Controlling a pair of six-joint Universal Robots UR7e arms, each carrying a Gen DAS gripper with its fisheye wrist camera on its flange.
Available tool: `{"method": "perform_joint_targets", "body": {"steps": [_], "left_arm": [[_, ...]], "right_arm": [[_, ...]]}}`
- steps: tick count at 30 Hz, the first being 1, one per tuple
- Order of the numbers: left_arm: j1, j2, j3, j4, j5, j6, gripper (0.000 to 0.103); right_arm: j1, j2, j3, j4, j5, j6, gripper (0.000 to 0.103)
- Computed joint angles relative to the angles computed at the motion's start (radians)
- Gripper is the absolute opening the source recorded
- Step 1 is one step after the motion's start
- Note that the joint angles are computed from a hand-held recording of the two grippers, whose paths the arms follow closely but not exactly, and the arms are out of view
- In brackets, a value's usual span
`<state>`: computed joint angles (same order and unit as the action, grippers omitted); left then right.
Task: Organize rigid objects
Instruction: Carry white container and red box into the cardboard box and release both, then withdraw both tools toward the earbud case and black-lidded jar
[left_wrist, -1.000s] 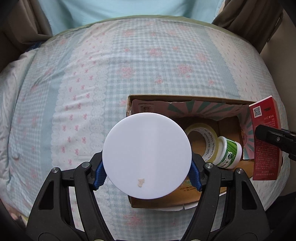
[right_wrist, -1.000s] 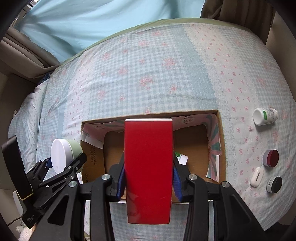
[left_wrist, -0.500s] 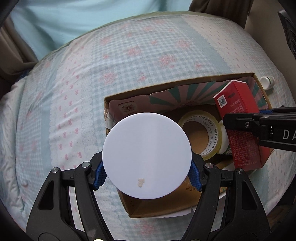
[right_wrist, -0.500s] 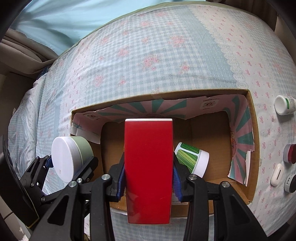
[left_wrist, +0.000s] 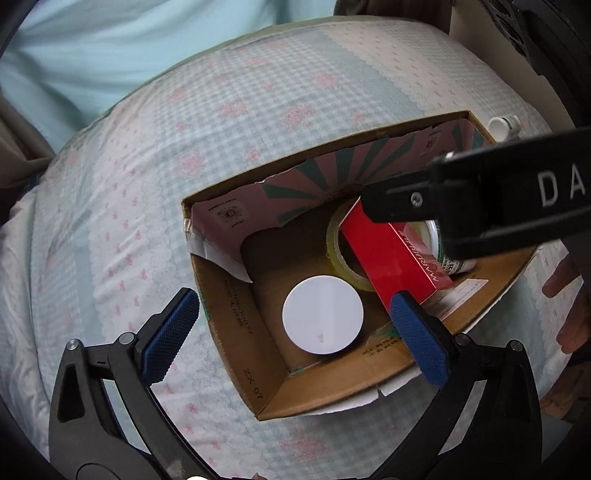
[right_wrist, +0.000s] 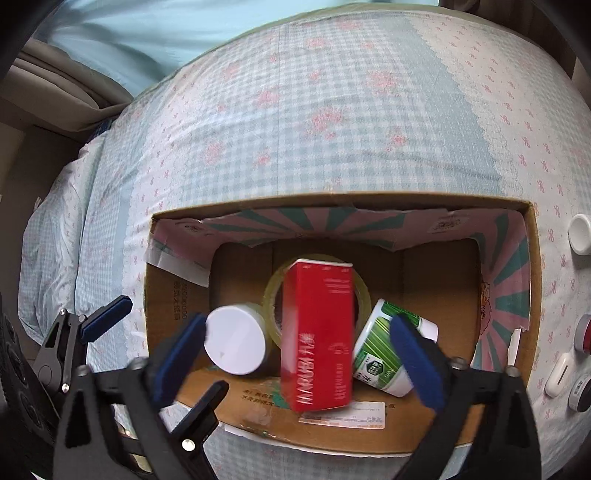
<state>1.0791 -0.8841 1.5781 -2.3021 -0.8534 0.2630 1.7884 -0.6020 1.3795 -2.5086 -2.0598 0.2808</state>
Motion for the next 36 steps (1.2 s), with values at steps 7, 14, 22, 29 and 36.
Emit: {"method": "perform_joint_targets", "body": {"steps": [7,14,22,29,36], "left_arm": [[0.009,-0.033,0.0,0.07,-0.012,-0.11,0.103],[0.002,-0.054,0.027,0.034,-0.011,-0.156,0.103],[-0.054,-0.089,0.048,0.076,0.027,-0.291,0.103],[-0.148,-0.157,0.07,0.148,0.059,-0.425,0.103],[-0.252,-0.207,0.079,0.217,0.035,-0.549,0.103]], "right_arm": [[0.018,-0.022,0.023,-0.021,-0.052,-0.012,0.103],[0.032,-0.04,0.04,-0.001,-0.063,-0.023,0.103],[0.041,-0.094,0.083,-0.011,-0.031,-0.069,0.103],[0.09,-0.207,0.143,-0.007,-0.031,-0.102,0.103],[0.149,-0.358,0.205,0.065,-0.1,-0.108,0.103]]}}
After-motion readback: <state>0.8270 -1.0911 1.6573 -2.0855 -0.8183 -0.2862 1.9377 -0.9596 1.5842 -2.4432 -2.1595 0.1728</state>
